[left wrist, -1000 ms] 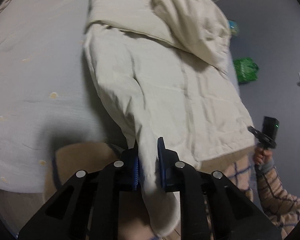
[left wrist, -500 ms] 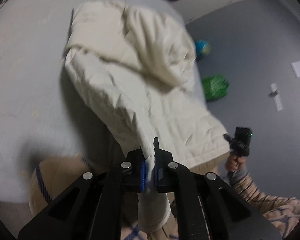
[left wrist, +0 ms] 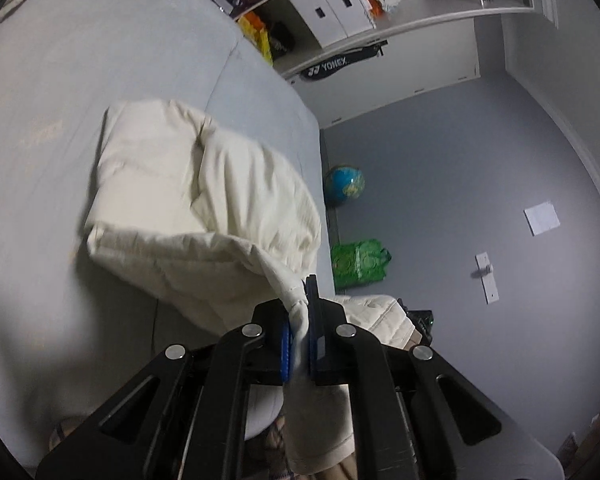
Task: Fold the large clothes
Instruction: 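Grasp the jacket hem with both grippers and roll it up toward the hood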
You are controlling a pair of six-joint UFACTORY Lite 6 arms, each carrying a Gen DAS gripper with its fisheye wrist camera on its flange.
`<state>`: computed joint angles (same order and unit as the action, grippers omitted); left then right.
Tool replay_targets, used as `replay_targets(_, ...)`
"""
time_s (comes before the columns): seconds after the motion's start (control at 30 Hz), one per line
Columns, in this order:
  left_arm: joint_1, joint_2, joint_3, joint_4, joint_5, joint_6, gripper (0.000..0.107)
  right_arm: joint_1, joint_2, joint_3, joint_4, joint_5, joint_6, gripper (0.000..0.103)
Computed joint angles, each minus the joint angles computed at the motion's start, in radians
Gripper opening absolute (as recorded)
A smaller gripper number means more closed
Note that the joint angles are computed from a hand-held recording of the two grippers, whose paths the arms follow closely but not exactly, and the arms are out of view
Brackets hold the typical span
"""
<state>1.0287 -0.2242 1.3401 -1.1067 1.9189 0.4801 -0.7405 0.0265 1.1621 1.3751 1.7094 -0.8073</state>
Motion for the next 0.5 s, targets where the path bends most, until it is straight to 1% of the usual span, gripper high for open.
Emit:
replay_targets(0.1, -0.124, 0.094, 0.107, -0.029, -0.123, -0.057, 0.006, 0.064, 0.071, 0.075, 0.043, -0.086, 0.042, 0.009)
replay_targets(0.3, -0.257, 0.279, 0.31, -0.061, -0.263, -0.133, 0.007, 0.203, 0.278, 0.272, 0.135, -0.263, 0.131, 0.009)
replay_targets(0.4, -0.316, 0.384, 0.399, -0.05, -0.35, -0.166, 0.007, 0.275, 0.418, 0.398, 0.178, -0.358, 0.198, 0.009)
replay_targets(0.5, -0.371, 0.513, 0.496, -0.027, -0.433, -0.214, 0.007, 0.326, 0.536, 0.51, 0.182, -0.439, 0.263, 0.009)
